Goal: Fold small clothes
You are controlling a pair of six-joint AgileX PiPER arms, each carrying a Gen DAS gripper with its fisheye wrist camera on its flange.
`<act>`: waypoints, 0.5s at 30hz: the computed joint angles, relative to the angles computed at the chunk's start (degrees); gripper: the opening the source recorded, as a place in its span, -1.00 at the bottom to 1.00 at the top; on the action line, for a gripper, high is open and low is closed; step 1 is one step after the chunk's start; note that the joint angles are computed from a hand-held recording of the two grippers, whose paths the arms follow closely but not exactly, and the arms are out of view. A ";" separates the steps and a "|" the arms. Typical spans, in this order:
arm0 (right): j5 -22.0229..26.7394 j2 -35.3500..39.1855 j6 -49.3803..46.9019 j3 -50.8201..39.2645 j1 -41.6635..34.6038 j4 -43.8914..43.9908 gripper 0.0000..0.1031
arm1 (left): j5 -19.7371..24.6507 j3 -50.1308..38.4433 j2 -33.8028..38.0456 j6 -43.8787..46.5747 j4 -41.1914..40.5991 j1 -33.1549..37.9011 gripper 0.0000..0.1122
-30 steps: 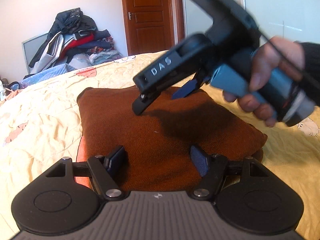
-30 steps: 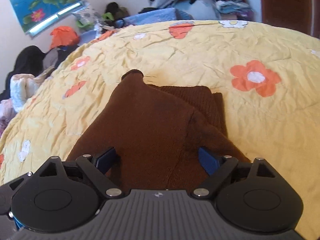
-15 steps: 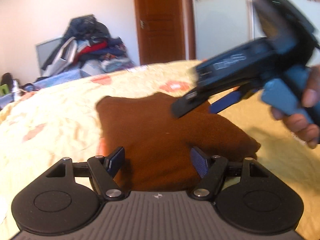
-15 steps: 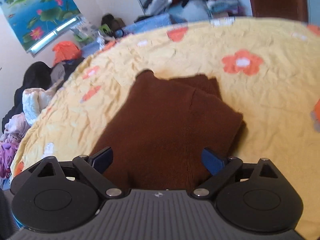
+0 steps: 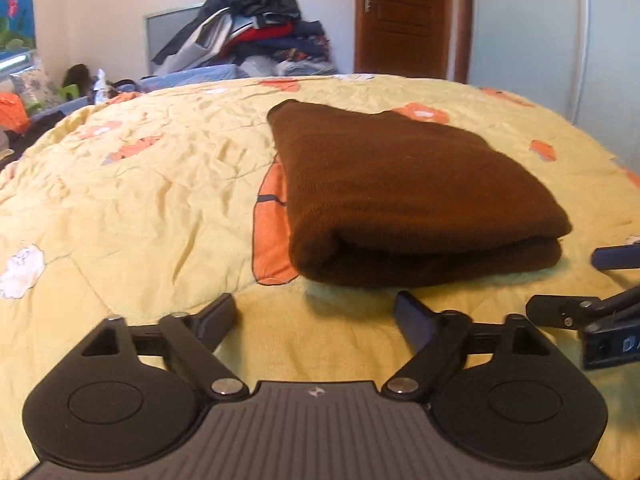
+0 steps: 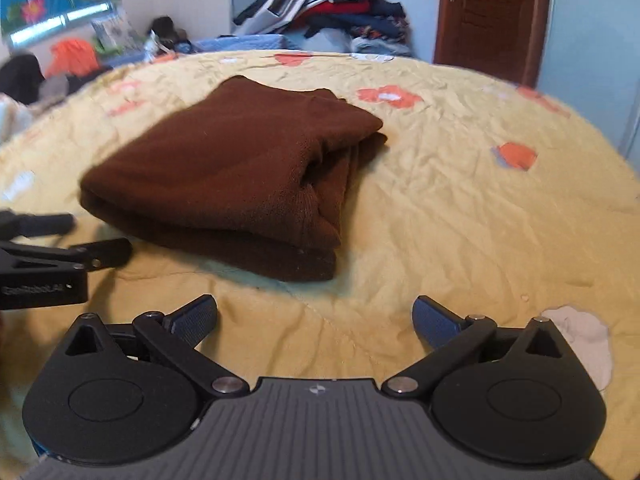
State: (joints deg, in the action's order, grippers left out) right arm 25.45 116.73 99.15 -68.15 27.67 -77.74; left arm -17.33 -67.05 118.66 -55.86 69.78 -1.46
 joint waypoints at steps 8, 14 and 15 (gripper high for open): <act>6.64 3.54 12.92 -1.89 2.70 -6.74 1.00 | 1.30 0.22 -0.12 -0.28 -1.24 -0.21 0.84; 7.49 3.35 14.16 -1.28 3.23 -7.22 1.00 | 1.55 -0.51 0.18 -2.13 0.34 -0.38 0.84; 7.47 3.35 14.19 -1.29 3.19 -7.24 1.00 | 1.58 -0.58 0.23 -2.19 0.37 -0.42 0.84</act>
State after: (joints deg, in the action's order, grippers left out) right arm 32.92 120.08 113.33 -69.44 30.86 -84.98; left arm -15.75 -67.63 118.89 -58.05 70.15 -1.88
